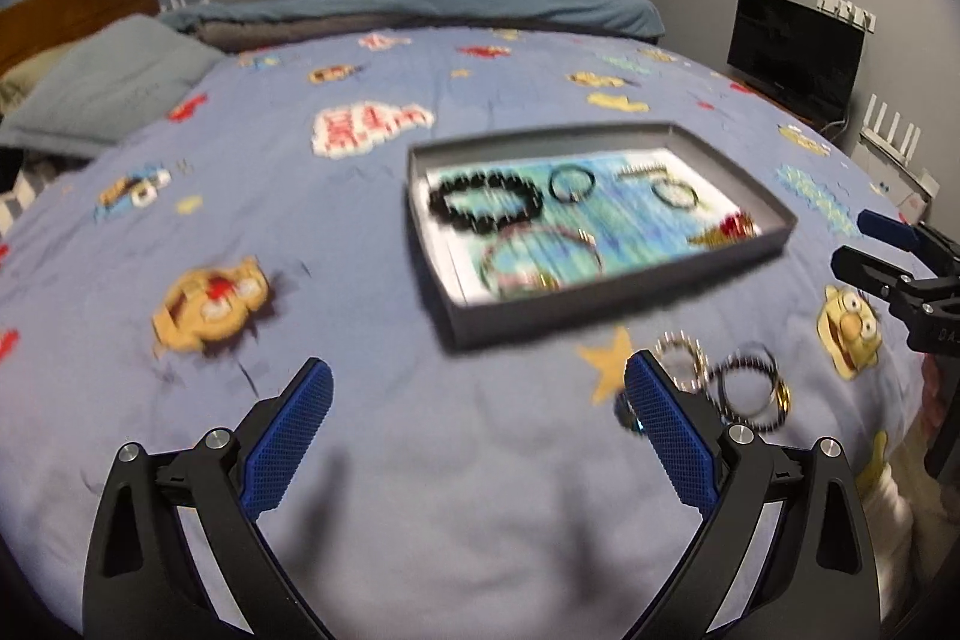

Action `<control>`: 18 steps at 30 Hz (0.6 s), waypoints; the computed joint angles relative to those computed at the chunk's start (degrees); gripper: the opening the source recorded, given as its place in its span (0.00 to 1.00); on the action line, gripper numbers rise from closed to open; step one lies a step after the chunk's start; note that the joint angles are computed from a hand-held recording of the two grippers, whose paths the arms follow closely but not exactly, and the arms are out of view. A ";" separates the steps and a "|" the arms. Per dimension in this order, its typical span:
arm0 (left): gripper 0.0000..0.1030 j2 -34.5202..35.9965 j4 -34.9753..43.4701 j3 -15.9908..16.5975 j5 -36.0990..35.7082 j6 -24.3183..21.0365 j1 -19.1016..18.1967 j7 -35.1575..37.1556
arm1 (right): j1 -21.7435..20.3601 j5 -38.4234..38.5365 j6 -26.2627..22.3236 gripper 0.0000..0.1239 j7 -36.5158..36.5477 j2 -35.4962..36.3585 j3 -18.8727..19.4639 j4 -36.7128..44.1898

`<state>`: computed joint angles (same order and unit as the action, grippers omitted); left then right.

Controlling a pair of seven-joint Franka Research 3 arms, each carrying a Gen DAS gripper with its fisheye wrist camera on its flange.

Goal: Organize jewelry
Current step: 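Move both open tools back toward the remaining bracelets on the bed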

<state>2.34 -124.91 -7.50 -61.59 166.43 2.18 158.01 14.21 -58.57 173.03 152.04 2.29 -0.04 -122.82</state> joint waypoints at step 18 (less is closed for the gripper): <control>0.93 1.50 -3.16 -2.81 0.10 1.99 -1.81 2.80 | 2.73 -0.44 3.62 0.79 0.30 2.66 -2.32 -3.15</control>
<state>3.84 -128.07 -10.31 -61.49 168.42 0.37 160.80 16.93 -59.01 176.64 152.34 4.95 -2.35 -125.97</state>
